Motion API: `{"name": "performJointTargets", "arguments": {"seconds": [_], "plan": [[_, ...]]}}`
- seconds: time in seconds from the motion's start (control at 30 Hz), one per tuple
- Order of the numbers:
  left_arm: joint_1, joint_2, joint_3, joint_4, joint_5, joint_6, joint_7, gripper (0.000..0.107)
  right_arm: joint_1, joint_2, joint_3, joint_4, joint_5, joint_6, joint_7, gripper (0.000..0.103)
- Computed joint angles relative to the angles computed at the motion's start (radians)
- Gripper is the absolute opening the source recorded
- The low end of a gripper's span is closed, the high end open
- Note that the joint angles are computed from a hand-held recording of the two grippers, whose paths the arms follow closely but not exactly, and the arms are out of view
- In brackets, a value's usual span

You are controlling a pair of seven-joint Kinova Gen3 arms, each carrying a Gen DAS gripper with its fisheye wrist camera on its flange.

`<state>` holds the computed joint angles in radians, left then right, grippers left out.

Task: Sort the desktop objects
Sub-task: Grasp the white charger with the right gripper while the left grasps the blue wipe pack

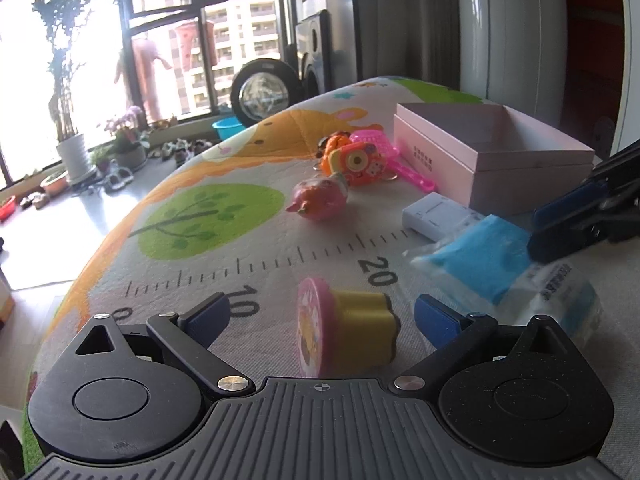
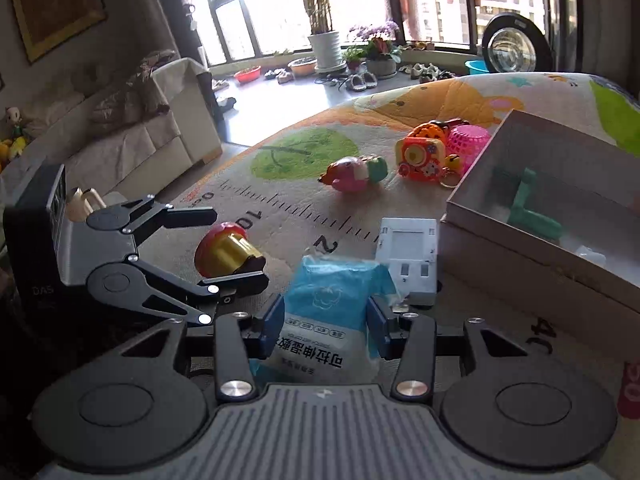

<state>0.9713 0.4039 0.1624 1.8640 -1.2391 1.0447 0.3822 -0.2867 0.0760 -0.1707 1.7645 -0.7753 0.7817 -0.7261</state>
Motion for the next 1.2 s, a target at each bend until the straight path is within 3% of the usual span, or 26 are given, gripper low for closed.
{"name": "performJointTargets", "arguments": {"seconds": [0.13,0.2,0.33,0.4,0.47,0.57,0.7,0.77,0.87,0.97,1.07,1.13,1.2], "plan": [[-0.006,0.012,-0.005,-0.01,0.024,0.018,-0.032,0.101,-0.125,-0.018,0.137,0.036,0.092,-0.161,-0.099,0.051],[-0.01,0.015,-0.009,-0.017,0.033,0.027,-0.039,0.101,-0.153,0.004,0.157,0.041,0.173,-0.232,-0.18,0.051],[-0.01,0.032,-0.026,-0.053,0.042,0.07,-0.046,0.101,-0.052,0.066,0.029,0.003,0.258,-0.29,-0.293,0.05],[-0.007,0.041,-0.035,-0.073,0.047,0.101,-0.045,0.101,-0.054,0.081,0.002,0.005,0.288,-0.335,-0.322,0.05],[-0.001,0.037,-0.039,-0.078,0.047,0.123,-0.035,0.101,-0.023,0.088,-0.052,0.0,0.26,-0.315,-0.286,0.05],[0.004,0.021,-0.032,-0.067,0.045,0.144,-0.022,0.101,-0.029,0.076,-0.062,0.01,0.209,-0.255,-0.207,0.05],[-0.006,0.0,-0.016,-0.053,0.057,0.148,-0.017,0.101,0.104,0.08,-0.184,0.005,0.066,-0.107,-0.044,0.05],[-0.005,-0.003,-0.012,-0.053,0.058,0.159,-0.011,0.101,0.104,0.062,-0.193,0.008,0.057,-0.106,-0.008,0.051],[0.006,-0.019,-0.002,-0.045,0.045,0.169,0.014,0.102,-0.016,0.036,-0.107,0.016,0.139,-0.21,-0.075,0.062],[0.013,-0.056,0.023,-0.011,0.005,0.126,0.04,0.103,-0.138,0.077,-0.006,-0.016,0.239,-0.243,-0.197,0.064],[0.0,-0.091,0.056,0.025,-0.041,0.029,0.022,0.103,-0.135,0.133,-0.041,-0.046,0.33,-0.261,-0.301,0.062],[-0.005,-0.092,0.074,0.026,-0.055,-0.02,-0.027,0.103,-0.145,0.143,-0.048,-0.048,0.393,-0.272,-0.358,0.049],[0.006,-0.078,0.084,0.016,-0.06,-0.034,-0.094,0.103,-0.129,0.128,-0.062,-0.032,0.409,-0.278,-0.366,0.048]]}}
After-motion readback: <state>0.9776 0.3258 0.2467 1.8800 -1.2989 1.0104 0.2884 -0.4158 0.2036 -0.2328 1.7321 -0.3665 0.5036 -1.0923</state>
